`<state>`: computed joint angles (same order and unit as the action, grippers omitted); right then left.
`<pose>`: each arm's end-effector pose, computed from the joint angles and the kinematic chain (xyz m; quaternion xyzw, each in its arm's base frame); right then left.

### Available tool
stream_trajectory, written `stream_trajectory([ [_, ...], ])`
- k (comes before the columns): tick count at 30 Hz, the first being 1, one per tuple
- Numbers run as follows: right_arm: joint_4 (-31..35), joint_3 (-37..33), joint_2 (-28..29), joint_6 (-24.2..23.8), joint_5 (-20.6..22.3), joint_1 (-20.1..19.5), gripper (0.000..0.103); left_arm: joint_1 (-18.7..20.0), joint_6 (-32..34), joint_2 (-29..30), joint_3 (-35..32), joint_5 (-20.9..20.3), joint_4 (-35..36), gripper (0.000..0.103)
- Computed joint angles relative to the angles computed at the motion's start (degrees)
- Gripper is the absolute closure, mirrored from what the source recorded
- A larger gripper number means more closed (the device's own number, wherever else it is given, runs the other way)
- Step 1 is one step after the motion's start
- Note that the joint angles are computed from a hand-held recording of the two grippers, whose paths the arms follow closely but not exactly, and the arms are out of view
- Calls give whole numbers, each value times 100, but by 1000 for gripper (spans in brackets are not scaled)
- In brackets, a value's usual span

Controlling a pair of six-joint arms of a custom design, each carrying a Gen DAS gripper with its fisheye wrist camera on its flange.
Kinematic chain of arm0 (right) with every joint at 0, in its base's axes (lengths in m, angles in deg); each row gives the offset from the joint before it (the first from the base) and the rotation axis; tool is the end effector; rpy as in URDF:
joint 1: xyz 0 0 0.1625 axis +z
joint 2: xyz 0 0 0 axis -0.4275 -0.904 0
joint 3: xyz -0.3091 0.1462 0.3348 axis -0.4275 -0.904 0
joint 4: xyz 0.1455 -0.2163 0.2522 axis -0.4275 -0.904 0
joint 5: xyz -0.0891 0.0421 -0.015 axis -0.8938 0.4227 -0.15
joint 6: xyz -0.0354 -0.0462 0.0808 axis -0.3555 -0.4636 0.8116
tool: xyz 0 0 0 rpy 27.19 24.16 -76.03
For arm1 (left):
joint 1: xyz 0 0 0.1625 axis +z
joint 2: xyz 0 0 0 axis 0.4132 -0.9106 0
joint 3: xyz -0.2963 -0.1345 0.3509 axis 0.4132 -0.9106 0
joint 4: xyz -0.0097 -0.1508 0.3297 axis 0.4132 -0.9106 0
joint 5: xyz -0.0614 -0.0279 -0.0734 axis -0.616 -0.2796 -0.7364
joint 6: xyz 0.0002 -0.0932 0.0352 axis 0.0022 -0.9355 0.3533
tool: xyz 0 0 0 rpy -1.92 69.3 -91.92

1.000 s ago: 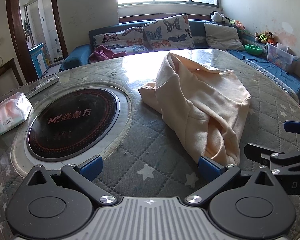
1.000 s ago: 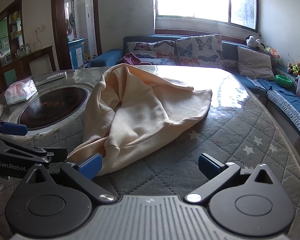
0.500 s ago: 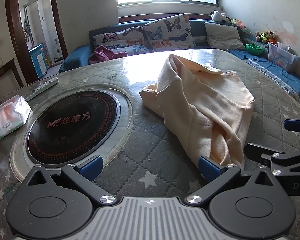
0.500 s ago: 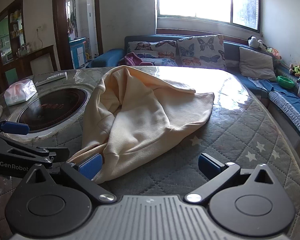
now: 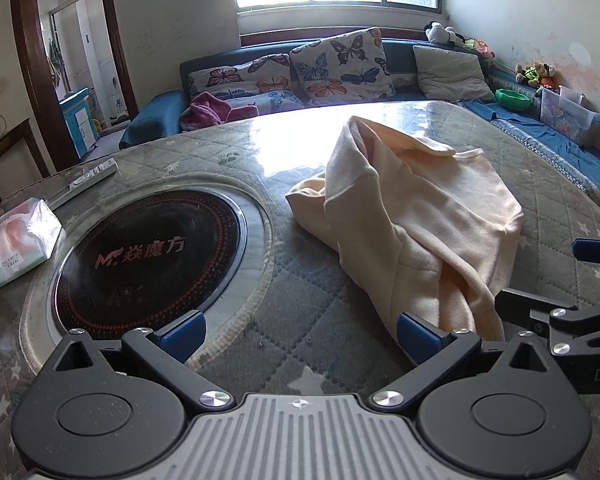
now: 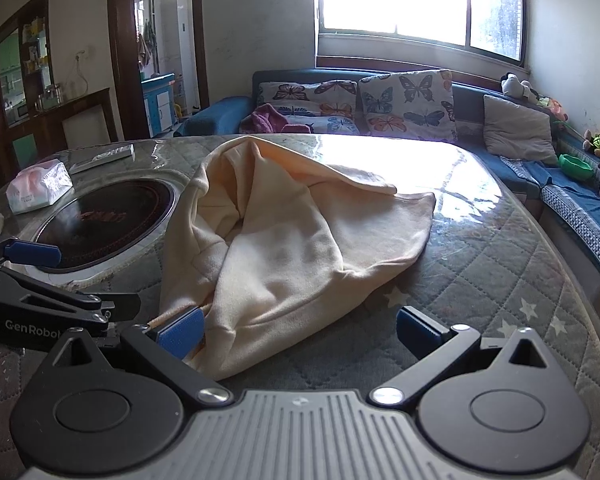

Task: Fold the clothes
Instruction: 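Grasp the shirt edge with the left gripper while the right gripper grasps another edge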

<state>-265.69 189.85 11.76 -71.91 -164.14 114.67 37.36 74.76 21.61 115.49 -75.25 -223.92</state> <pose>0.0937 -0.6536 0.1323 0.2312 -0.8454 0.3764 0.3003 -0.1620 -0.7357 0.0890 0.2485 0.8400 -0.3293 0.3525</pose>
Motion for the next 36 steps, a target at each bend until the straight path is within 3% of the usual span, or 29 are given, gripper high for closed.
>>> stream_trajectory([
  [6, 230, -228, 25, -66, -13, 5, 0, 33, 204, 87, -324, -42, -35, 0],
  [14, 713, -667, 70, -177, 66, 25, 0, 81, 524, 269, -1066, -497, 153, 2],
  [22, 1523, -1496, 232, -295, 311, 34, 9, 223, 535, 586, -2184, -1060, 1001, 30],
  [24, 1748, -1691, 264, -297, 373, 30, 10, 262, 747, 675, -2415, -1214, 1174, 33],
  [26, 2074, -1933, 288, -318, 511, 10, 16, 308, 871, 763, -2671, -1330, 1460, 43],
  [28, 2349, -2139, 322, -346, 617, 0, 19, 358, 745, 829, -2932, -1376, 1897, 69],
  [31, 2731, -2467, 406, -435, 727, -4, 27, 438, 675, 861, -3100, -1520, 2239, 87],
  [34, 3225, -2843, 507, -492, 847, -11, 36, 485, 682, 850, -3083, -1569, 2277, 92],
  [36, 3459, -3027, 564, -509, 937, -21, 37, 509, 675, 837, -3077, -1597, 2303, 94],
])
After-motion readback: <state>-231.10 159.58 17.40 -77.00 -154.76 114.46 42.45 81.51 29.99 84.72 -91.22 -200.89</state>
